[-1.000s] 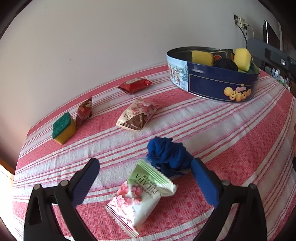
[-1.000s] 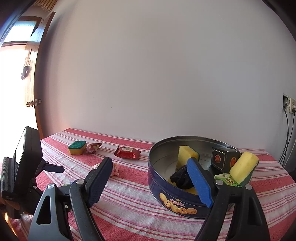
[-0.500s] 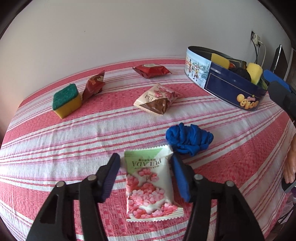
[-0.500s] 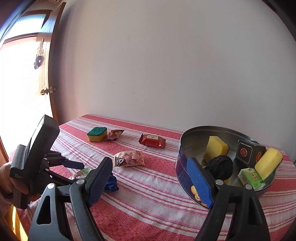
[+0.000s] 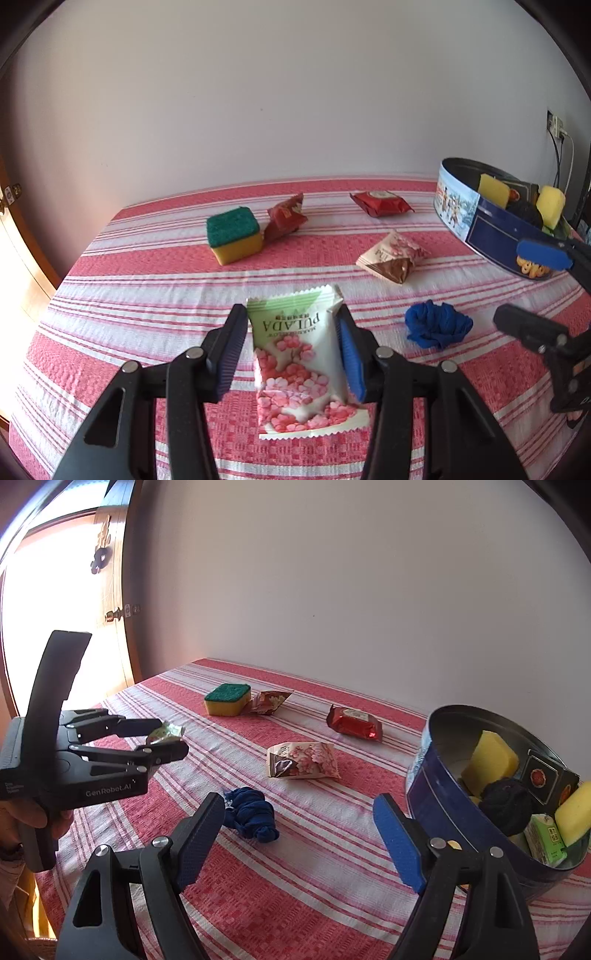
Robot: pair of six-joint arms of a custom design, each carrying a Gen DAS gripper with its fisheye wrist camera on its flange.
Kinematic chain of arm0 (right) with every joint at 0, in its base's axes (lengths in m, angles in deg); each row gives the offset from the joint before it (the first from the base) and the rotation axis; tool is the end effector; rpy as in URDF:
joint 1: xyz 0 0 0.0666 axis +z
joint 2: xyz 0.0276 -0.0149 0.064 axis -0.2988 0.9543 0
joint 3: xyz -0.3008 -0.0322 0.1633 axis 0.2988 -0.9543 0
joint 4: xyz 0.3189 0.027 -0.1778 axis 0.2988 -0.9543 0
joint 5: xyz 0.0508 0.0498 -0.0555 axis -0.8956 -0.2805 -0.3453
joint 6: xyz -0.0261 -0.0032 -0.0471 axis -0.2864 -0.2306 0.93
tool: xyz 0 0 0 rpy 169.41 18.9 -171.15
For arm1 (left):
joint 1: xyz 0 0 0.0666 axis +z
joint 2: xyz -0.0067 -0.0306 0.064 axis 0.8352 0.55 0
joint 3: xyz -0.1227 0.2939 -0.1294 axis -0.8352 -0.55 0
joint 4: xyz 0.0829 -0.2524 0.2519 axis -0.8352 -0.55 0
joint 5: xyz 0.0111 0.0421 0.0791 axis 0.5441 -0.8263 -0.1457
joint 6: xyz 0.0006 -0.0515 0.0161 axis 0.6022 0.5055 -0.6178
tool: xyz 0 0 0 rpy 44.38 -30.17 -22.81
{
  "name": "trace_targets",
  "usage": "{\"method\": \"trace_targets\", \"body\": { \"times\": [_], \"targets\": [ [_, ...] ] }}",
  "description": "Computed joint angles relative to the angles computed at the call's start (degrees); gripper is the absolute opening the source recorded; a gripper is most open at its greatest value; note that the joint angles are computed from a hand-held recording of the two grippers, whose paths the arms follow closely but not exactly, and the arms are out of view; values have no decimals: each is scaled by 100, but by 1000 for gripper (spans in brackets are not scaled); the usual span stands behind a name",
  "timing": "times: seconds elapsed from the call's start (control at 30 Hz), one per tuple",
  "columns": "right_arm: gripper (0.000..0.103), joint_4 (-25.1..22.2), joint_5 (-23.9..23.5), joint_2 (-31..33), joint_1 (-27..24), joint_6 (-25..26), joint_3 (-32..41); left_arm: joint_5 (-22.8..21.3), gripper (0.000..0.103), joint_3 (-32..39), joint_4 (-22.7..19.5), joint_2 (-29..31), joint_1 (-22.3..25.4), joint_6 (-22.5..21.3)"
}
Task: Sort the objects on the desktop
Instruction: 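Grasp the PULADA snack pack with the left tool while the right tool grasps the blue cloth, then carry the PULADA pack and blue cloth over the blue tin with both tools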
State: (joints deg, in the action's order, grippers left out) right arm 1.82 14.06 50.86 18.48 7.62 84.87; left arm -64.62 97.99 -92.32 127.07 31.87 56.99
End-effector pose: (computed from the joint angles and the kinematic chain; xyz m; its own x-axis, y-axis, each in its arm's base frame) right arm 0.3351 0.2367 0.4298 -0.4575 -0.3195 -0.8299 -0.5040 0.8620 -0.0540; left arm 0.4910 -0.2180 0.4841 -0.6055 0.1564 -0.7803 0.1792 0.9821 0.0578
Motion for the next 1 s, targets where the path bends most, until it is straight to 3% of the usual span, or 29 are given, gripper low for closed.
{"method": "trace_targets", "body": {
  "times": [0.07,0.27,0.37,0.6,0.83,1.0],
  "targets": [
    [82,-253,7,302,66,24,285,-105,48,-48,166,-87,42,124],
    [53,-1103,-214,1146,163,-56,1095,-614,48,-258,535,-301,51,298],
    [43,-1373,-454,1364,153,-100,1291,-665,48,-309,540,-331,52,309],
    [38,-1290,-262,1245,217,-132,1169,-736,48,-380,543,-338,12,483],
    [38,-476,-270,534,-14,-474,545,-823,48,-231,529,-219,-91,521],
    [38,-230,-181,208,-148,-570,278,-780,48,-122,568,-134,-230,489]
  ]
}}
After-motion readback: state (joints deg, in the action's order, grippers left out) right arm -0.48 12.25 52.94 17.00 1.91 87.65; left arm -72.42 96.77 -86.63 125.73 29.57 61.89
